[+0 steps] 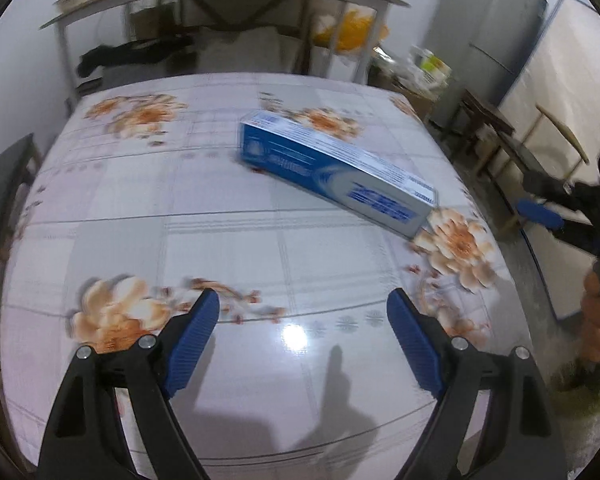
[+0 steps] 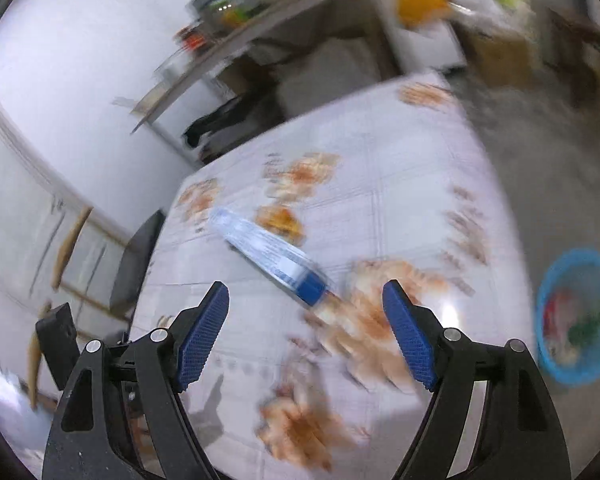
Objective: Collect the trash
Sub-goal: 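Move both tools back over the table toward the toothpaste box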
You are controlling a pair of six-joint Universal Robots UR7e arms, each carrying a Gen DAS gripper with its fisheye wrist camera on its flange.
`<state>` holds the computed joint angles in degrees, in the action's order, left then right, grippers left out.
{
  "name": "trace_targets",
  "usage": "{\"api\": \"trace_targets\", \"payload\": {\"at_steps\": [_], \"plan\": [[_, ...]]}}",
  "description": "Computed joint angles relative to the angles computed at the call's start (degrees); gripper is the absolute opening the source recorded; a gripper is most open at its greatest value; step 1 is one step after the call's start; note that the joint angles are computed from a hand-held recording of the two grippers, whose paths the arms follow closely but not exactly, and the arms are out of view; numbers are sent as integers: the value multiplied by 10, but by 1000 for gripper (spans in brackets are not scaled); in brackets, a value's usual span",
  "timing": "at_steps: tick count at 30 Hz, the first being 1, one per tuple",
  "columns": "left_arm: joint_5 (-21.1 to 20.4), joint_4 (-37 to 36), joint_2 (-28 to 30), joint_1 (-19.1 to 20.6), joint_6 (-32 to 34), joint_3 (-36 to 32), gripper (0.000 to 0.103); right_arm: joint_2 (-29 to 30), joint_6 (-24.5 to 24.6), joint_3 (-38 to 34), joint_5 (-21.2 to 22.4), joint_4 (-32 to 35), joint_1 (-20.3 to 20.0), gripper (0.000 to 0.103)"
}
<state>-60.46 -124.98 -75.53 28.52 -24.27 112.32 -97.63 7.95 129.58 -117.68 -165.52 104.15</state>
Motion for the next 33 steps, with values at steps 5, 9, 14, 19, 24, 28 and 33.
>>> {"api": "trace_targets", "payload": {"at_steps": [5, 9, 14, 19, 24, 28, 33], "plan": [[22, 9, -36, 12, -19, 11, 84, 98, -73, -85, 28, 27, -19, 76], [19, 6, -54, 29, -28, 15, 83, 107, -33, -111, 165, 72, -95, 76], [1, -15, -63, 50, -25, 13, 82, 128, -14, -121, 268, 118, -117, 61], [-16, -47, -66, 74, -16, 9, 82, 124, -118, -95, 363, 150, -60, 64], [-19, -56, -60, 84, -13, 4, 82, 115, -78, -89, 289, 130, -34, 66], [-29, -68, -49, 84, 4, -2, 82, 105, 12, -94, 173, 78, -41, 67], [-67, -74, -14, 75, 58, -22, 82, 177, 11, -143, -35, 72, -8, 58]]}}
